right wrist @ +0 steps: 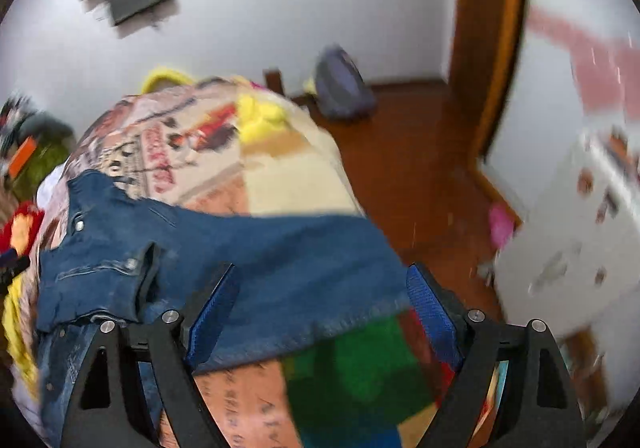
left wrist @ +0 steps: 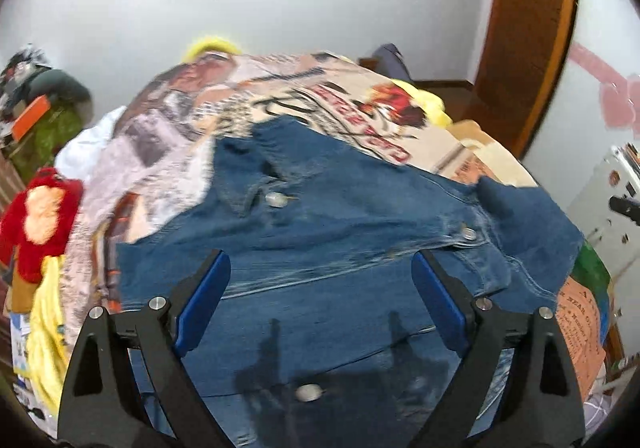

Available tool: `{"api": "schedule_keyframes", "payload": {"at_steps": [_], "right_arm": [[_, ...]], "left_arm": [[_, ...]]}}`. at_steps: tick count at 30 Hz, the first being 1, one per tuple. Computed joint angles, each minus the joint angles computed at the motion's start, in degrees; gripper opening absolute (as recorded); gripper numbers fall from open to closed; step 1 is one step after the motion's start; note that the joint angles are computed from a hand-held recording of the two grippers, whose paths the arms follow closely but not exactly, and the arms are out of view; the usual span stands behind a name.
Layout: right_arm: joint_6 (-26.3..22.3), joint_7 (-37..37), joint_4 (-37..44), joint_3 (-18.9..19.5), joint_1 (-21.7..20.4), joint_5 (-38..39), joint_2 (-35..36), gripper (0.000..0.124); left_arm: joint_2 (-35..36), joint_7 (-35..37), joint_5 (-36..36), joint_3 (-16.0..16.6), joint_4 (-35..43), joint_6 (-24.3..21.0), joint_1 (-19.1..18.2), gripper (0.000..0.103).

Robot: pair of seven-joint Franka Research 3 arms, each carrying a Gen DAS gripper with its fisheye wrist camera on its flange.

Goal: Fold large clothes

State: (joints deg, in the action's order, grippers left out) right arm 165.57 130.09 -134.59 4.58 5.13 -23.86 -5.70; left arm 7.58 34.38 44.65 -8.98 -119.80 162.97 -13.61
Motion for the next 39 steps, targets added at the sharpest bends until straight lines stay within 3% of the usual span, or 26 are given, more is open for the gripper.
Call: {"api": "schedule_keyframes", "payload": {"at_steps": [6,13,18,21,26,30,33,39], "right_arm": [[-1.6,-23.2,-1.0,-5.4,3.1,38.3,5.3,0.084],[-5.0,-37.7,3.7,-4.3,-0.1,62.6,12.2,0.082],[-4.3,-38.0,8.1,-3.6,-1.4,67.4,17.4,0.069],[-2.9,-35.8,9.5,-3.3,-1.5,68.6,19.0,0.054],[-0.4,-25.0,9.2,-6.9,2.5,53.5,17.8,0.019],[2.5,-21.4,8.2,-7.0,4.0,46.0,14.7,0.016],[5.2,-26.8,8.0,-3.8,3.0,49.2,12.0,0.015],[7.2,-36.3,11.9,0.1,5.3,56.9,9.5,0.015]], "left_arm": [[7.5,8.4,-9.4,-2.1,5.2,-1.6,-0.7,0.092],[10.7,12.4,-14.2,-1.1,6.9,-2.7,-2.5,0.092],[9.9,12.0,-14.1,-0.1,5.7,-2.0,-3.1,0.092],[9.2,12.0,-15.1,-0.2,4.7,-1.2,-2.5,0.092],[7.1,10.1,-13.9,0.6,2.7,-0.5,-2.7,0.092],[4.8,8.1,-12.2,0.9,0.6,0.4,-2.4,0.092],[3.0,6.5,-10.9,0.9,-1.2,1.3,-1.9,0.092],[-1.1,3.0,-7.2,0.7,-4.9,2.9,-0.8,0.092]]}}
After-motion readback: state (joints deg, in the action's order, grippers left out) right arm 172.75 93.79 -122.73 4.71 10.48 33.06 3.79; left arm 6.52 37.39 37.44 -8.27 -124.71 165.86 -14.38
